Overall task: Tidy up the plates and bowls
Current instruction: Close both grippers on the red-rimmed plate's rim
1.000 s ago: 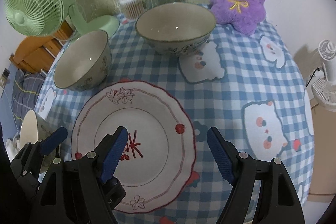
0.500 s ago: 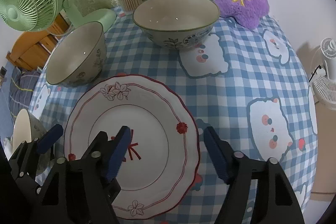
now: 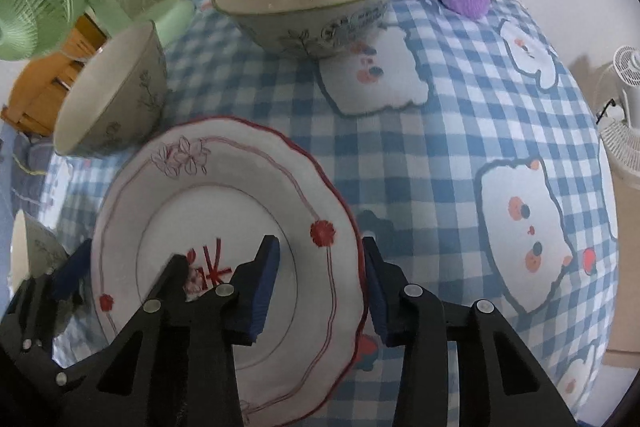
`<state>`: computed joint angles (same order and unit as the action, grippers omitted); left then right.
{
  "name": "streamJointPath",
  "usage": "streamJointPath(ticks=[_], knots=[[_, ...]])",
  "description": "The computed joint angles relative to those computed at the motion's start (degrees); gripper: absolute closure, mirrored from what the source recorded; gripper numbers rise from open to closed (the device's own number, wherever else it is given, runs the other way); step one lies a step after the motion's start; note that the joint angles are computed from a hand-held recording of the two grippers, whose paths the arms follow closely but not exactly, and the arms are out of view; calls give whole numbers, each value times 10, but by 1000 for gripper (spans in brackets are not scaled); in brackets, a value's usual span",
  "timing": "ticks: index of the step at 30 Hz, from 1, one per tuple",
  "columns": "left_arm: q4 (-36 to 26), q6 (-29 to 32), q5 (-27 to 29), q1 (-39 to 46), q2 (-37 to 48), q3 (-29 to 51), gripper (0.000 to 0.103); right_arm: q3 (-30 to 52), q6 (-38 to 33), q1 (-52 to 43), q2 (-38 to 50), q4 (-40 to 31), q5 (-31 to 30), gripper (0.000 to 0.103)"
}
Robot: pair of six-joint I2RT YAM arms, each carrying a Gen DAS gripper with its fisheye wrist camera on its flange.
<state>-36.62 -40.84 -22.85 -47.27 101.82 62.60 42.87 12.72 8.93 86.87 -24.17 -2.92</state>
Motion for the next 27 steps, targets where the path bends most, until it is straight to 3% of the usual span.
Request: streamJointPath(ticks=[6, 9, 12, 16, 27], knots=[[11, -8, 8, 4, 0, -6, 21, 1, -15, -2, 0, 1, -1, 65], [8, -9, 4, 3, -2, -8, 26, 3, -18, -5, 2, 0, -2, 67], [-6, -17, -2, 6, -12, -8, 49, 7, -31, -10, -3, -16, 1, 67], [-3, -20, 7, 7, -18, -9, 59, -2, -51, -16, -25, -37, 11, 68], [5, 18, 10, -20, -21, -18, 63, -12, -79, -53, -43, -56, 9, 68]])
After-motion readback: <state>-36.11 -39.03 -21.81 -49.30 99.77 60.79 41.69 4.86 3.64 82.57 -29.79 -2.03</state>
